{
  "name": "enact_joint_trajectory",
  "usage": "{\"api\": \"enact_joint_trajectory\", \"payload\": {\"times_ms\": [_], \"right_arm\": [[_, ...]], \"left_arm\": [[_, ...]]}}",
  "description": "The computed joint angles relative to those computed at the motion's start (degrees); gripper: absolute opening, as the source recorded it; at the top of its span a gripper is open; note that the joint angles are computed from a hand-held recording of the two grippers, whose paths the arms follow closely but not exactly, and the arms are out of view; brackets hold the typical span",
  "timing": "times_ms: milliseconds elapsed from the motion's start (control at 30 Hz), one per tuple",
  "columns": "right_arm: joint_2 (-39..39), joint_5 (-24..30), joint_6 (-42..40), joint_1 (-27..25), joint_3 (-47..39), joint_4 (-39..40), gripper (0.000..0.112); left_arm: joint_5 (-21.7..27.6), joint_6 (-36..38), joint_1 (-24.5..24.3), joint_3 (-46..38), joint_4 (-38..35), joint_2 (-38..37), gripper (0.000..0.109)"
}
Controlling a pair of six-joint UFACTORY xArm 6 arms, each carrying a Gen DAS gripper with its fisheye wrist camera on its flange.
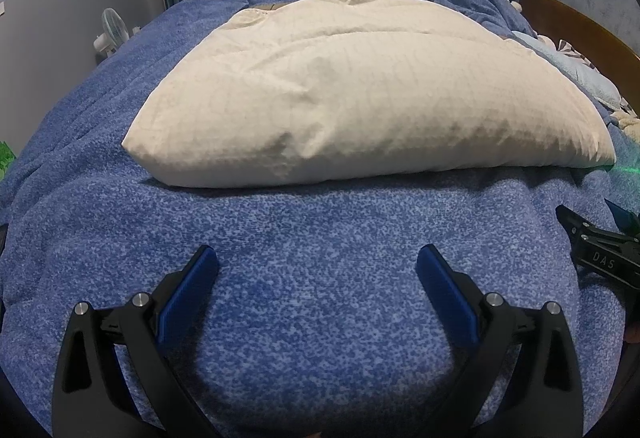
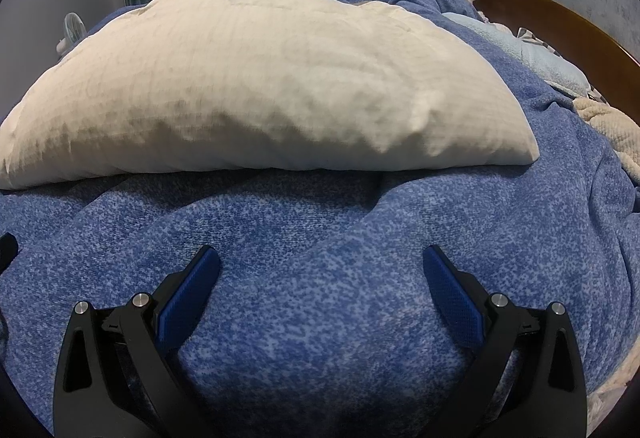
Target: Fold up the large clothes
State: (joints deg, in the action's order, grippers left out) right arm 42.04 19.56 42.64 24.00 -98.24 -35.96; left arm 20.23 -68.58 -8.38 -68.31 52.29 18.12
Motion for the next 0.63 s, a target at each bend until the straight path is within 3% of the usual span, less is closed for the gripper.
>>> {"api": "enact_joint_trajectory", "payload": {"times_ms": [267, 633], "right_arm": [[0.04, 0.1, -0.02, 0.03, -0.07, 0.03, 0.098], [0.13, 0.24, -0.2, 0.07, -0.28, 0.18, 0.098]], "left_arm": [[-0.34, 0.23, 0.2, 0.03, -0.16, 0.17, 0.096], [-0.87, 5.81, 1.09, -0.34, -5.72, 1.13, 0.096]]}}
